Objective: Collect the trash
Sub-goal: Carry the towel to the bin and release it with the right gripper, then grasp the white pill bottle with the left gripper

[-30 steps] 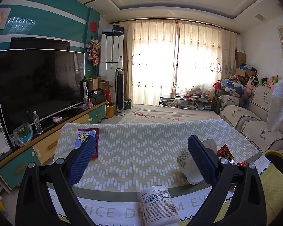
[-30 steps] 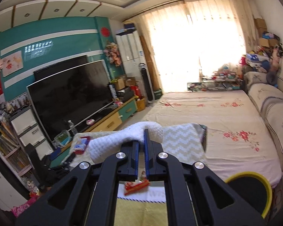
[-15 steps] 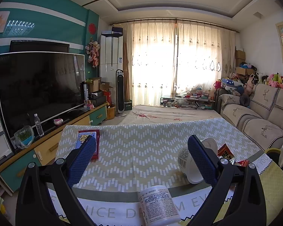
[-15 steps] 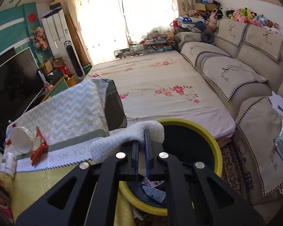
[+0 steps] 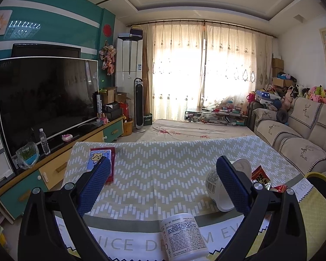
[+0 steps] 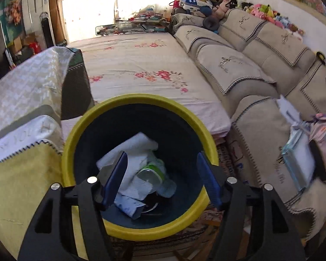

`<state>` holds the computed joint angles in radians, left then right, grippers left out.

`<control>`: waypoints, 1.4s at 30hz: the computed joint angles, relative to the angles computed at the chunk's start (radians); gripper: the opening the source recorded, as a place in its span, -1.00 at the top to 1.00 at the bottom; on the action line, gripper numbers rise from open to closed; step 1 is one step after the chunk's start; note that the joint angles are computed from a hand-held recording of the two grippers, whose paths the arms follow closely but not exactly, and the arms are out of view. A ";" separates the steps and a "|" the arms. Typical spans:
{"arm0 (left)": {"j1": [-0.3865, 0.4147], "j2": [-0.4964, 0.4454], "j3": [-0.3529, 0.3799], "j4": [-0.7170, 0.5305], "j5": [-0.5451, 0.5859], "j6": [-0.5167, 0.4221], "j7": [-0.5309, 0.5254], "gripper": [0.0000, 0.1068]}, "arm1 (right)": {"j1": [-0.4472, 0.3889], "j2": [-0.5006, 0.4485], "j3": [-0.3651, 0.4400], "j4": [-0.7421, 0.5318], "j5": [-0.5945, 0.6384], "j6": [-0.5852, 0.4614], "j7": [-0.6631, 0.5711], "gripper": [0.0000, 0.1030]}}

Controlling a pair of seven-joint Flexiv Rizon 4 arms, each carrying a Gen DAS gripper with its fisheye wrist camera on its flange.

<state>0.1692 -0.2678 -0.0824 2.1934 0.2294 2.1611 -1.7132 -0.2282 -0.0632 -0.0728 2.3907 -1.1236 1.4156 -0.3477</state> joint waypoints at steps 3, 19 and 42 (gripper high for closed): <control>0.011 0.005 -0.013 -0.004 0.013 -0.028 -0.008 -0.80 | -0.010 -0.001 -0.009 0.006 -0.030 0.034 0.033 -0.25; 0.130 0.024 -0.219 -0.042 -0.041 -0.493 0.031 -0.80 | 0.003 0.023 0.012 0.032 0.023 0.146 0.003 -0.28; -0.246 0.005 0.128 -0.059 -0.241 -0.625 0.144 0.11 | -0.054 0.025 -0.024 0.070 -0.059 0.333 0.063 -0.30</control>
<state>-0.0770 -0.2632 0.0452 2.1345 -0.0119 1.5363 -1.5696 -0.2823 -0.0378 -0.0964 2.4608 -1.1826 1.7487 -0.2848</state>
